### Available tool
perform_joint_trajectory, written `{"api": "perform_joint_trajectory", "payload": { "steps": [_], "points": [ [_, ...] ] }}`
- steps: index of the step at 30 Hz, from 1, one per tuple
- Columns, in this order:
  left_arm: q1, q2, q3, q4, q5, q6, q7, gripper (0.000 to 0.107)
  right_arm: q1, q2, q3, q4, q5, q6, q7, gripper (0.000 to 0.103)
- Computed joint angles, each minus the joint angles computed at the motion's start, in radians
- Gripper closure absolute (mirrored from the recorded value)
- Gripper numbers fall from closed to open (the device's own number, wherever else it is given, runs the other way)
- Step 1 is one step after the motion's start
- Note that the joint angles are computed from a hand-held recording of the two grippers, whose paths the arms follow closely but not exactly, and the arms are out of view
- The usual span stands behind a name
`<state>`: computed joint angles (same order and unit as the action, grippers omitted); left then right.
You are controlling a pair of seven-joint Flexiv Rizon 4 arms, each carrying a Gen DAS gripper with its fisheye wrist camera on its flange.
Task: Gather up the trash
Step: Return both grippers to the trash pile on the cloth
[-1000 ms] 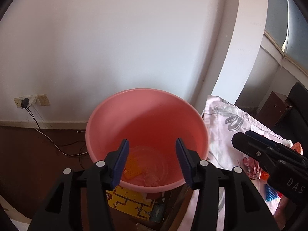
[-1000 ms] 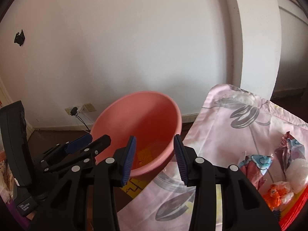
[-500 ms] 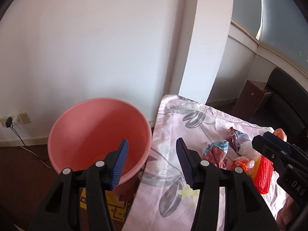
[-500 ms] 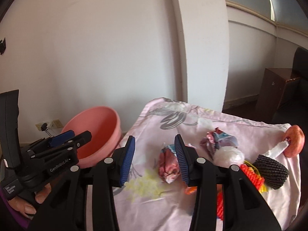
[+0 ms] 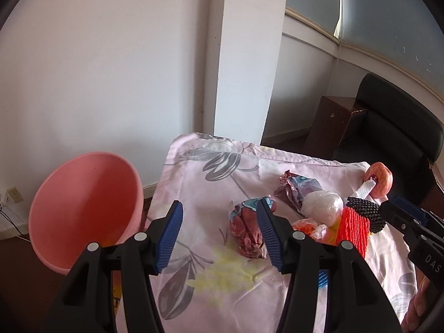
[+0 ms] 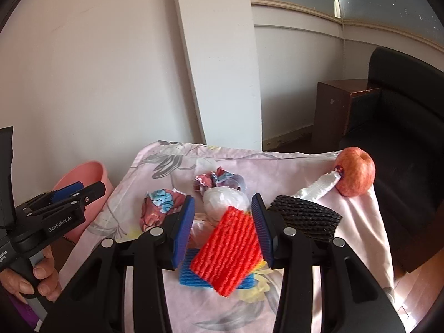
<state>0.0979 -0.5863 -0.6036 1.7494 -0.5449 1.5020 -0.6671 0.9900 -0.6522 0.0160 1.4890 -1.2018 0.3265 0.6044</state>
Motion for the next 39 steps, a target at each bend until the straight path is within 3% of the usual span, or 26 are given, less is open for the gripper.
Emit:
{"api": "perform_joint_trajectory", "payload": {
  "steps": [7, 15, 21, 24, 27, 33, 39],
  "points": [
    [-0.012, -0.006, -0.011, 0.002, 0.006, -0.011, 0.017, 0.052, 0.005, 0.036, 0.025, 0.064, 0.022, -0.053, 0.065, 0.06],
    [0.133, -0.024, -0.201, 0.056, -0.022, -0.012, 0.118, 0.052, -0.016, 0.073, 0.062, 0.136, 0.035, -0.042, 0.14, 0.06],
    [0.185, -0.022, -0.249, 0.085, -0.032, -0.051, 0.181, 0.052, -0.03, 0.077, 0.074, 0.16, 0.035, -0.001, 0.178, 0.06],
    [0.144, -0.016, -0.188, 0.074, -0.029, -0.059, 0.178, 0.052, -0.035, 0.077, 0.074, 0.171, 0.031, 0.021, 0.194, 0.06],
    [0.069, -0.009, -0.08, 0.035, -0.04, -0.124, 0.14, 0.054, -0.042, 0.08, 0.074, 0.183, 0.024, 0.045, 0.216, 0.06],
    [-0.076, -0.023, 0.101, -0.057, -0.048, -0.258, 0.06, 0.067, -0.052, 0.078, 0.073, 0.193, 0.012, 0.088, 0.23, 0.06],
    [-0.226, -0.059, 0.272, -0.14, 0.01, -0.291, -0.014, 0.068, -0.057, 0.08, 0.071, 0.2, 0.011, 0.112, 0.24, 0.06]
  ]
}}
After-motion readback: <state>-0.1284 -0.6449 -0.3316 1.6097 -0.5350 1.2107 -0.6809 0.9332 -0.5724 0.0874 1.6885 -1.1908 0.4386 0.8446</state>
